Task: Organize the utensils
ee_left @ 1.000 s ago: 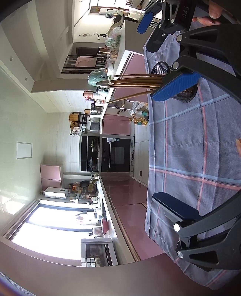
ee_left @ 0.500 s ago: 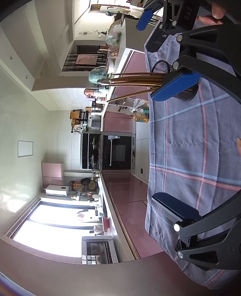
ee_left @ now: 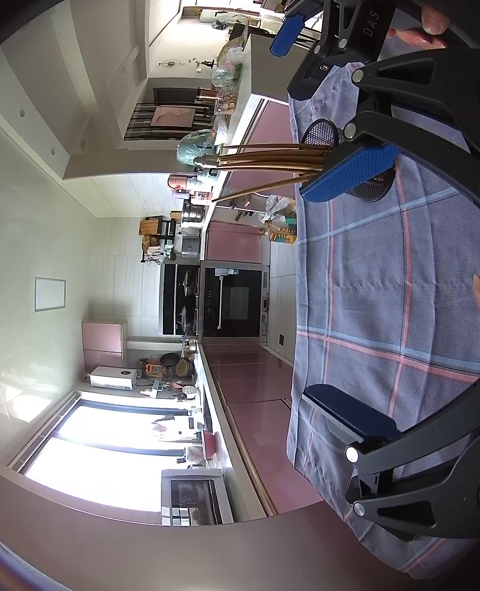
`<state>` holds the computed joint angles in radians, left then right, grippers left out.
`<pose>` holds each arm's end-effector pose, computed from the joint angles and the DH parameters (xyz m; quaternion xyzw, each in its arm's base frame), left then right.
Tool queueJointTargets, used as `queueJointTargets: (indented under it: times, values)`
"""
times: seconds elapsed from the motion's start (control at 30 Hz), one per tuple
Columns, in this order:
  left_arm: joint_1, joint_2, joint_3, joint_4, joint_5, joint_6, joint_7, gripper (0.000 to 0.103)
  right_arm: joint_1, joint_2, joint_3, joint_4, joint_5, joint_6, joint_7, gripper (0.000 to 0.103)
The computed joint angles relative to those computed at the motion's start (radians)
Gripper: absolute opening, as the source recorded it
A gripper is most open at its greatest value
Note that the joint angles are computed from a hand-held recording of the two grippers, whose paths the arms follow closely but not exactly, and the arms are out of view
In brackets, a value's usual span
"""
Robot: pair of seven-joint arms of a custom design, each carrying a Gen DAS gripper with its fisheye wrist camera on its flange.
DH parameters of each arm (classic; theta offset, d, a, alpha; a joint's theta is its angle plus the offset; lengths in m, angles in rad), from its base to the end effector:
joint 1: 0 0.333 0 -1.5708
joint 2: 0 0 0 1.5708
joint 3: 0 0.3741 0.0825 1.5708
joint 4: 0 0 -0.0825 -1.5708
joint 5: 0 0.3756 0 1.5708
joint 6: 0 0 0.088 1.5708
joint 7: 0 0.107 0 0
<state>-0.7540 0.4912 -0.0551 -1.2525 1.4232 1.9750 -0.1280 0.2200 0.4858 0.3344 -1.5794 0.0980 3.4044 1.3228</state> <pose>0.5736 -0.4925 0.6090 -0.6564 0.4257 -0.3570 0.5104 0.6645 0.3196 0.5926 -0.6740 0.3879 -0.3144 0.5445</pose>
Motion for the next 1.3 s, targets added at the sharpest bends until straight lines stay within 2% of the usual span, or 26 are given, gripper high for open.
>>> queueJointTargets:
  times: [1.3]
  values:
    - [-0.004,-0.003,-0.003,-0.003,0.004,0.003,0.001,0.097,-0.002,-0.01,-0.002,-0.007,-0.003,0.002,0.017,0.096]
